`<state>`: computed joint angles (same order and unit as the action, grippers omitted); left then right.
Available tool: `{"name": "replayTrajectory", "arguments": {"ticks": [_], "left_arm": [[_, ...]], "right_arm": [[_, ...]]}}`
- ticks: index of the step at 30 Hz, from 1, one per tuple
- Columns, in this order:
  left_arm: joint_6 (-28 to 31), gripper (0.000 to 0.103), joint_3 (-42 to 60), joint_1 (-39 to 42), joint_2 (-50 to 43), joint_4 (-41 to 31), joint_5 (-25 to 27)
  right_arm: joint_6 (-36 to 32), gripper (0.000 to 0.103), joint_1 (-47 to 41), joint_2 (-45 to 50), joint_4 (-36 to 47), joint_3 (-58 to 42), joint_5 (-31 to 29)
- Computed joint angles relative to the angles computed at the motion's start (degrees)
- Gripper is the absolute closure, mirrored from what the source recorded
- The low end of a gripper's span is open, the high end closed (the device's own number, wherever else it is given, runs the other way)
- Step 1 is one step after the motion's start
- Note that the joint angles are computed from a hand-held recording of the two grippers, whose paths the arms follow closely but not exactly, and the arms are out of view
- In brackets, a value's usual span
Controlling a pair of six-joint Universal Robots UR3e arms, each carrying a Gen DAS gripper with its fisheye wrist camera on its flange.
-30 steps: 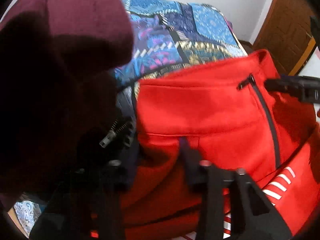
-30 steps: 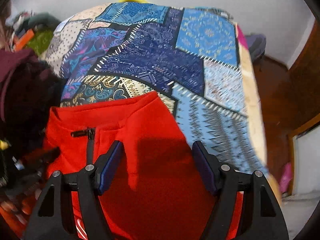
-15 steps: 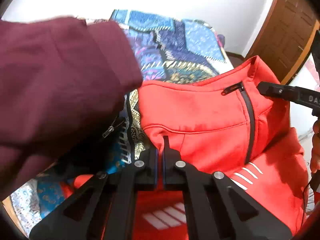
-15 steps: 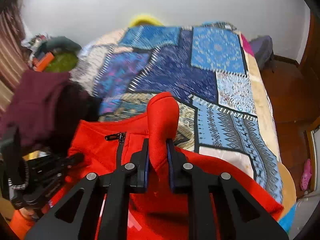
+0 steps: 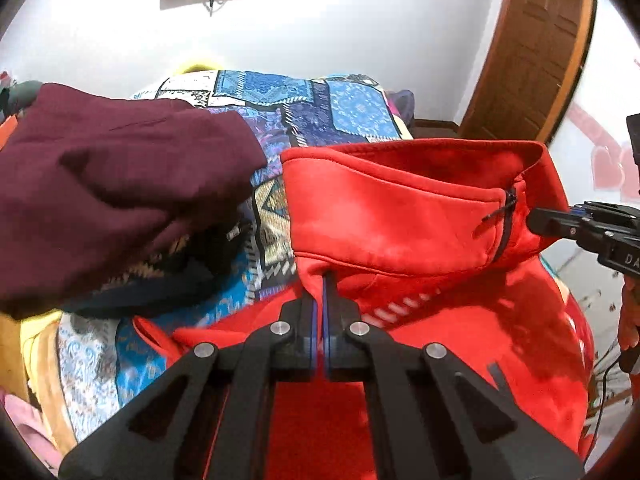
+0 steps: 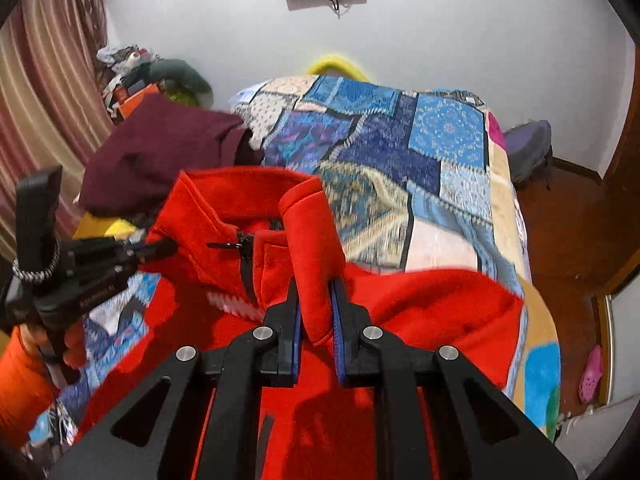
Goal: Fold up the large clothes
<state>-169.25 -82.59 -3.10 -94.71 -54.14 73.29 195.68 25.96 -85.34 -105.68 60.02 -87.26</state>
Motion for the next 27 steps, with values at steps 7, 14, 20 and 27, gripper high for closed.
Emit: {"name": "replayTrajectory", "arguments": {"ticks": [7,14,20,27], "left_arm": [[4.02,0.102,-18.74,3.3,14.42,-3.17,-1.52],[6.97,0.093,-24.54,7.93,17.37,-11.75,-1.77],[9.16,0.07,-26.41,15.13,24.71,-15.17,-2.72],[6.25,0.063,-18.74,15.99,21.9,-10.87,-2.67]], "right_arm": [[3.64,0.092,1.61,-8.01,-2.02,13.71,0.88],[4.11,0.087,3.34,-10.98,1.92,18.09,0.34],[4.47,0.085,3.78,-14.69,4.11,18.23,-4.24],[3.0,0.085,0.6,-14.05,5.29,10.86,-7.02]]}}
